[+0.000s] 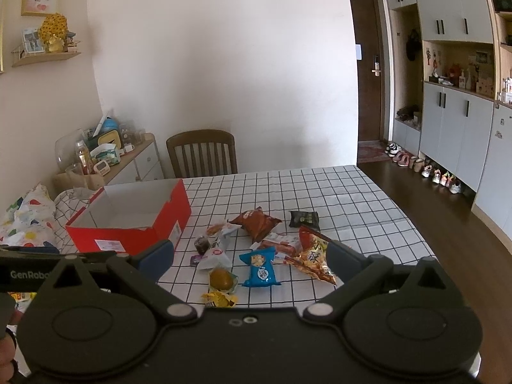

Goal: Organize snacks

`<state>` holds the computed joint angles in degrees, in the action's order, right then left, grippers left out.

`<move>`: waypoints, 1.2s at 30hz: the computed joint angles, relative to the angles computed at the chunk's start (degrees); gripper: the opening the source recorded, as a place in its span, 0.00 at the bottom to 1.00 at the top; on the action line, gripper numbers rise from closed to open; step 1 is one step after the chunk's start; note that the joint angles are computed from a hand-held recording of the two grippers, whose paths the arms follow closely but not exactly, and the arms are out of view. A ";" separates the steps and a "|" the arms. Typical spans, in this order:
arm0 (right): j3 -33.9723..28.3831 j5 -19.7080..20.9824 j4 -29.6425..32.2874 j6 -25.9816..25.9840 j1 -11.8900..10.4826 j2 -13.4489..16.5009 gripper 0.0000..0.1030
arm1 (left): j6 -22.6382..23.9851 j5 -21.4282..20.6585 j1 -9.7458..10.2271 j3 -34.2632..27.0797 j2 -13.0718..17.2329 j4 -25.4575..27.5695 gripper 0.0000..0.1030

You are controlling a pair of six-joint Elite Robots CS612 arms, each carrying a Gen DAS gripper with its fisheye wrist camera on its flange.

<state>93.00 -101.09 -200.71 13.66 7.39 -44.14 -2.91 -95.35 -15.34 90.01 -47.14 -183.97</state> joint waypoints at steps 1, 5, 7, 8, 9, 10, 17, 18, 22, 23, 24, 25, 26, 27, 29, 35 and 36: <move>0.04 -0.03 -0.03 0.02 0.01 -0.01 0.99 | -0.08 0.10 -0.06 0.20 -0.09 -0.17 1.00; 0.00 0.03 0.06 0.12 0.03 -0.01 0.99 | -0.09 -0.27 0.04 -0.19 0.08 0.20 1.00; -0.27 -0.12 0.48 0.43 0.04 0.06 0.99 | -0.11 -0.47 0.17 -1.08 0.51 1.00 1.00; -0.38 -0.02 0.66 0.60 0.00 0.09 0.99 | -0.13 -0.74 0.24 -1.36 0.66 1.29 1.00; -0.40 0.14 0.81 0.73 -0.05 0.08 0.99 | -0.11 -1.10 0.33 -1.59 0.81 1.50 1.00; -0.52 0.10 1.02 0.81 -0.06 0.13 0.99 | -0.05 -1.35 0.38 -1.86 0.98 1.79 1.00; -1.75 -0.05 2.24 0.33 -0.31 0.87 0.99 | -0.72 -1.16 0.27 -4.13 2.66 4.42 1.00; -2.08 -0.62 2.62 0.72 -0.43 1.09 0.99 | -0.96 -1.05 0.21 -4.50 2.96 4.83 1.00; -3.02 -0.74 4.46 1.04 -1.42 1.76 0.97 | -2.05 0.21 -0.10 -5.95 4.25 6.57 1.00; -3.30 -1.13 4.95 0.98 -1.66 2.00 0.97 | -2.17 0.51 -0.21 -6.23 4.53 7.13 1.00; -3.54 -1.22 5.64 0.92 -1.97 2.17 0.97 | -2.14 0.86 -0.33 -6.52 4.81 7.91 1.00; -3.74 -1.17 6.23 1.00 -2.25 2.32 0.97 | -1.94 1.14 -0.47 -6.80 5.08 8.80 1.00; -3.91 -1.34 6.97 1.22 -2.59 2.48 0.97 | -1.72 1.22 -0.58 -7.00 5.35 9.34 1.00; -4.00 -1.45 7.75 1.22 -2.86 2.59 0.97 | -1.62 1.44 -0.73 -7.26 5.61 10.10 1.00; -4.24 -0.95 9.36 0.71 -3.48 2.90 0.97 | -1.83 1.78 -1.06 -8.01 6.33 11.74 0.99; -6.48 -0.30 14.97 1.43 -5.41 4.35 0.90 | -3.16 1.80 -1.82 -11.35 8.96 15.69 0.99; -7.42 -0.23 16.39 1.85 -5.73 4.76 0.90 | -3.40 1.73 -1.92 -11.90 9.40 15.98 0.99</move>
